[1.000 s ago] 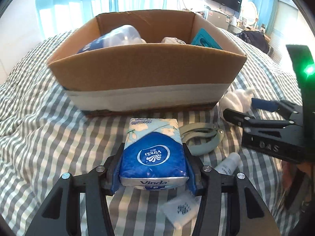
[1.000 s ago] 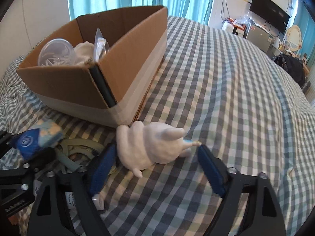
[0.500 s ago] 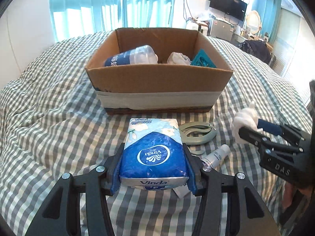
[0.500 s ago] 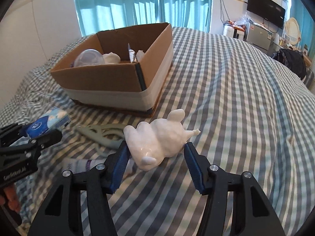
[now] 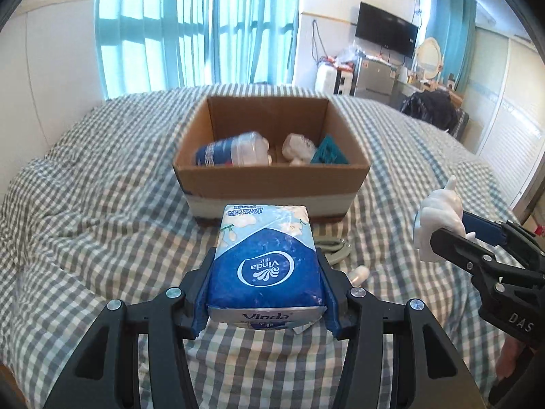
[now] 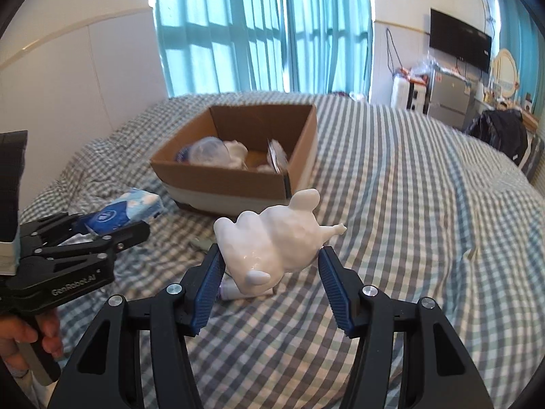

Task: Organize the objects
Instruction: 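Grasp the white figurine with the right gripper while the left lifts the tissues, then drop the tissue pack and figurine into the box, opening both grippers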

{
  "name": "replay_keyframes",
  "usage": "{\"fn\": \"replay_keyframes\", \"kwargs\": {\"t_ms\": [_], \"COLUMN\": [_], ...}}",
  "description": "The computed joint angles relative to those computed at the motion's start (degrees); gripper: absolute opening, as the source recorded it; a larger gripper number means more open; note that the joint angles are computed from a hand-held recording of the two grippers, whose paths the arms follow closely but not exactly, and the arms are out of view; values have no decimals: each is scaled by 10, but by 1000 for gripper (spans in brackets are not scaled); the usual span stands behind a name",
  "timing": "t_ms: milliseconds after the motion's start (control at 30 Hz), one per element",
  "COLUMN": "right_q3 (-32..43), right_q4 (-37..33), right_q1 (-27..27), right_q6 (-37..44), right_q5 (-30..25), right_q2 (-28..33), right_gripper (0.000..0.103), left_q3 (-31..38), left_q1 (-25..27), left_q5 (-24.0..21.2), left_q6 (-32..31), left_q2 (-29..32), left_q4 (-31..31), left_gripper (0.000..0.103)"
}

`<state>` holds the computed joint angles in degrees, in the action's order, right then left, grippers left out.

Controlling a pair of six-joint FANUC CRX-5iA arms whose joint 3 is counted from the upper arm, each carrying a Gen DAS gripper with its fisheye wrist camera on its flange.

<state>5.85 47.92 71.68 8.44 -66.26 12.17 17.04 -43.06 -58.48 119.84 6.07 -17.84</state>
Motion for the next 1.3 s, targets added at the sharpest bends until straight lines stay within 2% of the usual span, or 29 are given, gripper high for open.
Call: {"fn": "replay_keyframes", "kwargs": {"t_ms": [267,633,1033,1300], "right_q3": [58,167,324,435], "right_q4": [40,44,-32,-103], "right_q1": [3,-54,-144,-185], "right_q6": [53,142,253,332], "right_q5": [-20,7,61,52], "right_q2": [18,72,184,272], "right_gripper": [56,56,56,56], "left_q3": [30,143,271,302], "left_q1": [6,41,87,102], "left_q5": [14,31,21,20], "left_q6": [-2,-58,-120,-155], "left_q2": [-10,58,195,255], "left_q4": [-16,-3,39,66], "left_gripper": [54,54,54,54]}}
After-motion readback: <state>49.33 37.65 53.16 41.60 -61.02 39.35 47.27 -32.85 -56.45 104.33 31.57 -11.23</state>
